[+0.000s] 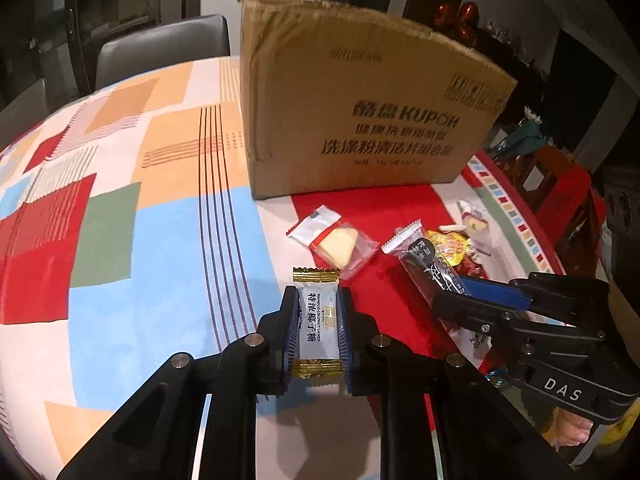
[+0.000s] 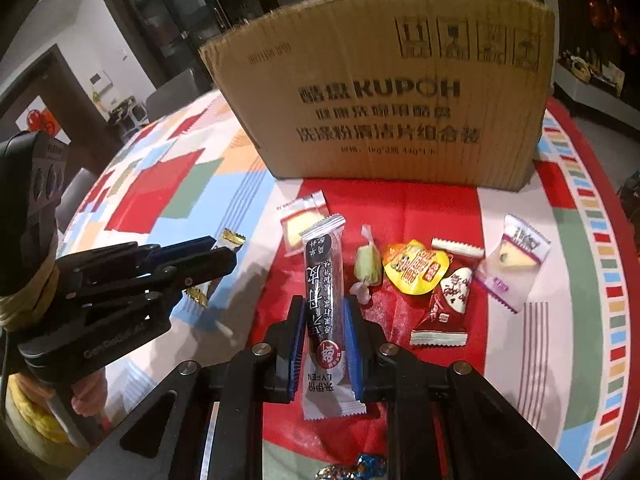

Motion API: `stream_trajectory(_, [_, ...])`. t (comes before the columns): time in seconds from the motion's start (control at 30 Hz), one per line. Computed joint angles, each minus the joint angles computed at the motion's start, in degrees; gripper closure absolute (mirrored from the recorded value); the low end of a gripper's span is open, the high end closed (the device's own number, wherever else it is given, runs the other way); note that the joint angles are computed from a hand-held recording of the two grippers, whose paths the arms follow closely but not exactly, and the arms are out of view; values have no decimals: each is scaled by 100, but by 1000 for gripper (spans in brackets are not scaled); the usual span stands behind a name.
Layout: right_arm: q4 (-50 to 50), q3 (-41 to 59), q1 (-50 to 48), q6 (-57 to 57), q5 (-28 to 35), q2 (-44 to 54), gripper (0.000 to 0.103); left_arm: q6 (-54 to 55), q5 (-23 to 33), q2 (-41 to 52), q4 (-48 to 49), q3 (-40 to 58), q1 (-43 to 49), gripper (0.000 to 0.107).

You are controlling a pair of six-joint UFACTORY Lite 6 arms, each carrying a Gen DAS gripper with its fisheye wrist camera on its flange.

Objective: Organize snacks
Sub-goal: 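Grasp the gold-wrapped bar with the left tool while the right tool grasps the dark stick snack, then carry the gold bar and dark stick snack over the box and open both tools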

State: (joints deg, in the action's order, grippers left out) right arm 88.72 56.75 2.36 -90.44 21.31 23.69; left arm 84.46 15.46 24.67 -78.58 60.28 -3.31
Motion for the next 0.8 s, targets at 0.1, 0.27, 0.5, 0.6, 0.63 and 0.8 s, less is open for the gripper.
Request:
stream_trajectory(0.1, [79, -195, -53, -109, 65, -330, 83, 138, 15, -375, -169, -249, 10, 87])
stream_trajectory(0.27, [95, -419, -189, -132, 213, -831, 83, -21, 95, -914, -108, -460, -15, 87])
stream_trajectory(0.5, [-166, -466, -407, 145, 371, -1541, 83, -543, 179, -1507, 300, -419, -118, 87])
stream_trajectory(0.6, [-279, -380, -493, 286, 435, -1743, 83, -752, 169, -1679, 450, -288, -186, 87])
stream_trajectory(0.63, [-342, -324, -521, 367, 460, -1801, 83, -782, 164, -1715, 459, -269, -203, 87])
stream_trajectory(0.8, [-547, -33, -647, 636, 588, -1944, 83, -1178, 174, -1879, 765, 42, -302, 88])
